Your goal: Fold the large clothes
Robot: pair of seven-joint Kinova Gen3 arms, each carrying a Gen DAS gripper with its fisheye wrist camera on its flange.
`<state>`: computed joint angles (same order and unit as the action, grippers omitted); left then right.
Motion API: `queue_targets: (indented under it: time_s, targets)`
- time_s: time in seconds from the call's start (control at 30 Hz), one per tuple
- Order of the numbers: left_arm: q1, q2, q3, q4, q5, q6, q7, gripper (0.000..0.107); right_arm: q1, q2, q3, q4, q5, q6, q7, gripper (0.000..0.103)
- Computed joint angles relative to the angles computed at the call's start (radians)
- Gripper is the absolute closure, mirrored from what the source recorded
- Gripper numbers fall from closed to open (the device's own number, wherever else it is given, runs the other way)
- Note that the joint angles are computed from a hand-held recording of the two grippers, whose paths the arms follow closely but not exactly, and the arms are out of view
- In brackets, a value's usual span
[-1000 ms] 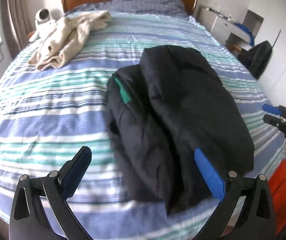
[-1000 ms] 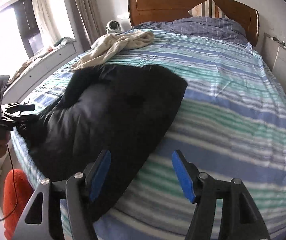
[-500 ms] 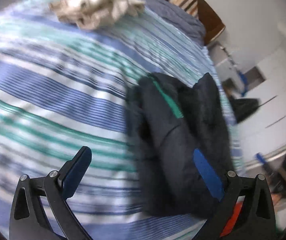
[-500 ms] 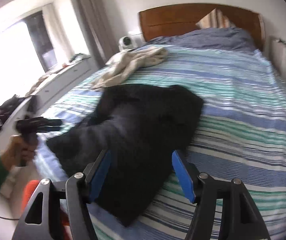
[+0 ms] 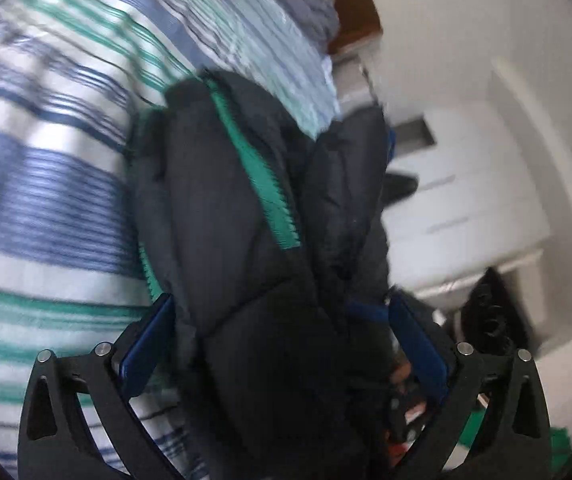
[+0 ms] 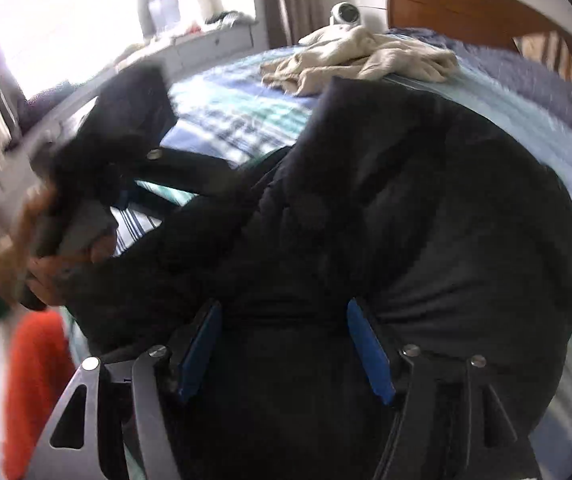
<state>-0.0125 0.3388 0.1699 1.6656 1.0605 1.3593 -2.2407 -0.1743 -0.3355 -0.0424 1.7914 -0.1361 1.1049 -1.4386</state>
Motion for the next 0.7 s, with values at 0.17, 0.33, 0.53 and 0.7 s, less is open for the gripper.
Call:
queue_targets:
  time_s: [0.17, 0.33, 0.53, 0.7]
  targets:
    - [0.224, 0.009, -0.07, -0.143, -0.203, -0.033, 0.11, 0.005, -0.165, -0.032, 0.105, 0.028, 0.071, -0.019, -0.074, 0.035]
    - [0.263, 0.018, -0.088, -0.163, -0.238, -0.04, 0.164, 0.005, -0.257, -0.207, 0.224, 0.049, 0.077, 0.005, -0.142, 0.037]
    - [0.316, 0.008, -0.155, -0.141, -0.194, -0.039, 0.148, 0.005, -0.133, -0.444, 0.477, 0.155, 0.056, 0.066, -0.294, 0.028]
    - [0.274, -0.002, -0.068, -0.135, -0.226, -0.083, 0.188, 0.005, -0.316, -0.58, 0.698, 0.244, 0.007, 0.014, -0.392, 0.026]
